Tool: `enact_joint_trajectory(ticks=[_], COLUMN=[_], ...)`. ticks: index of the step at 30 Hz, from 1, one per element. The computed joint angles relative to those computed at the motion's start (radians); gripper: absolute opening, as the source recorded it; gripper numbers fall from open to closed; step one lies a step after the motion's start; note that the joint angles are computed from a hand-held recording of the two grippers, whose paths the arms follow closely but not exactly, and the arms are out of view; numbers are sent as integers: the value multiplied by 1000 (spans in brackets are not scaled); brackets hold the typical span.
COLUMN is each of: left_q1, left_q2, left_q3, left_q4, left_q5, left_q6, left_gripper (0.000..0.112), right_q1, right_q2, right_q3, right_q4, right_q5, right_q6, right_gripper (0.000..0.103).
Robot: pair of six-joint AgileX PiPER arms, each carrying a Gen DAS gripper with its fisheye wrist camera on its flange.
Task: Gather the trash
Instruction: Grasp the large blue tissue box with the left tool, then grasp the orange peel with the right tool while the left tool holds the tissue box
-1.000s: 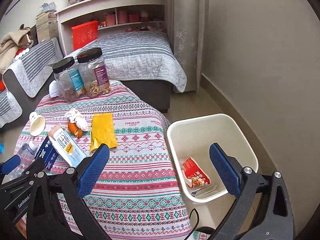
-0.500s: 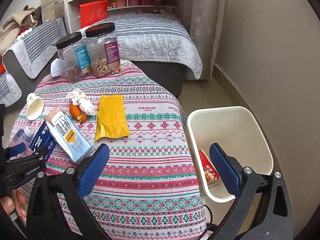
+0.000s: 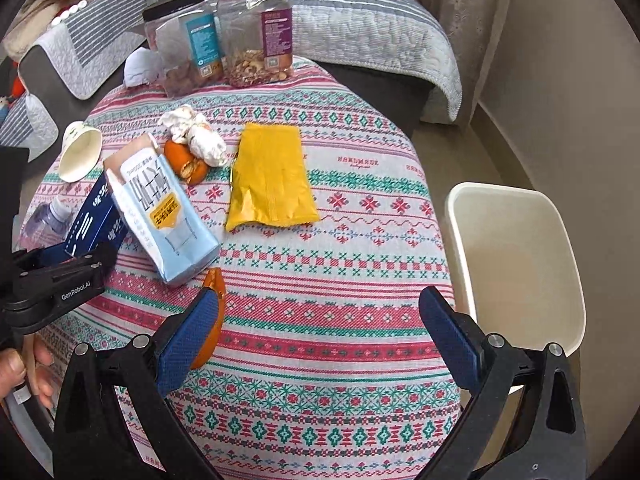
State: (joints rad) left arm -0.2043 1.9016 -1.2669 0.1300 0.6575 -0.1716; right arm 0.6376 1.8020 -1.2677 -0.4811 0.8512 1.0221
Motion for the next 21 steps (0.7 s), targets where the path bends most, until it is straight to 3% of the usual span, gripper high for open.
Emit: enact_joint_trajectory(ticks=[14, 17, 21], left_q1=[-24, -9, 2], left_q2=[-270, -332, -388], left_q3=[134, 158, 171], left_q4=[-54, -70, -93], left_q5=[35, 29, 28], left_q6=[37, 53, 75], left_gripper=[54, 53, 52], right_q1=[15, 31, 25], right_q2=[111, 141, 178], right_q3=[-62, -89, -114], right_q4=[165, 159, 210], right_q5=[-27, -25, -51], right_q6=[-86, -78, -110], right_gripper=[96, 91, 76])
